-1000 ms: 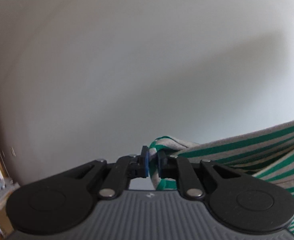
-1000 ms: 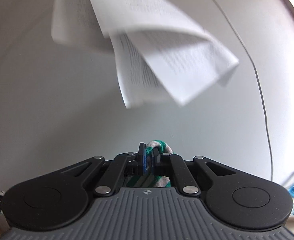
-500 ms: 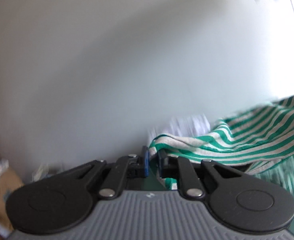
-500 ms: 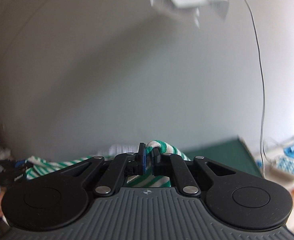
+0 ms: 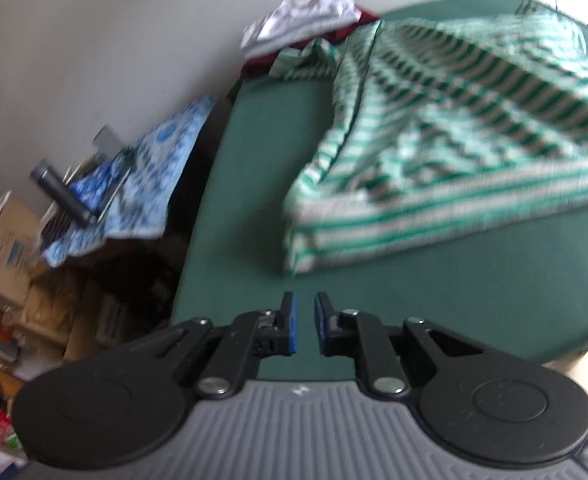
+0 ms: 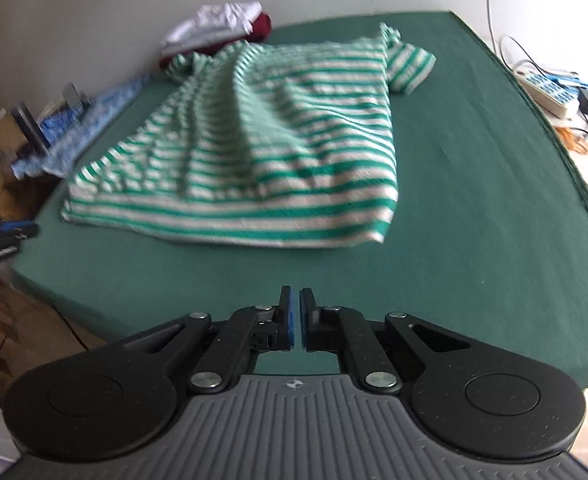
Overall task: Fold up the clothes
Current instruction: 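Lay the shirt flat on the table and open both tools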
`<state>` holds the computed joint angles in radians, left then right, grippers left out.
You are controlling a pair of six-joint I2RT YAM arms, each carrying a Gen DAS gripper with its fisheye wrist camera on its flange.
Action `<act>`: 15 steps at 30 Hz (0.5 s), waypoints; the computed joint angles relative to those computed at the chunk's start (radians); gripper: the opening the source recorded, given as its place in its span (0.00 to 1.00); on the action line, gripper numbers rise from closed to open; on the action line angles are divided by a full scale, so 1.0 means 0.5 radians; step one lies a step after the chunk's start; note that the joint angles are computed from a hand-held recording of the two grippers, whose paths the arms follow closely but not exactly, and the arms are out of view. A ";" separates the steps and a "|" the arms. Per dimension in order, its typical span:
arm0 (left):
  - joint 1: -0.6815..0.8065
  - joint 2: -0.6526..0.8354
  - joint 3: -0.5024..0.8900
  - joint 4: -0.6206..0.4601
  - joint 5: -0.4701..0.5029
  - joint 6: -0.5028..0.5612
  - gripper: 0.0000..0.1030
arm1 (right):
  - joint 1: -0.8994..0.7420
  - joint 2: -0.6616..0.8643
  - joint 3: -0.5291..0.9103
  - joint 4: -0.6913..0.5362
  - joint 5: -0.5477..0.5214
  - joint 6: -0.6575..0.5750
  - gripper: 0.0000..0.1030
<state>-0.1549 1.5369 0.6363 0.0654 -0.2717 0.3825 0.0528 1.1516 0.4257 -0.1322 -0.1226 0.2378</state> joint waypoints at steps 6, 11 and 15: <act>0.045 0.103 0.058 0.222 0.129 -0.038 0.78 | -0.104 0.196 0.024 0.284 0.079 0.028 0.66; 0.084 0.679 0.613 0.248 0.247 -0.062 0.91 | -0.122 0.813 0.349 0.563 0.161 0.221 0.66; 0.074 1.053 1.097 -0.045 0.258 -0.149 0.72 | -0.058 1.084 0.551 0.577 0.285 0.346 0.44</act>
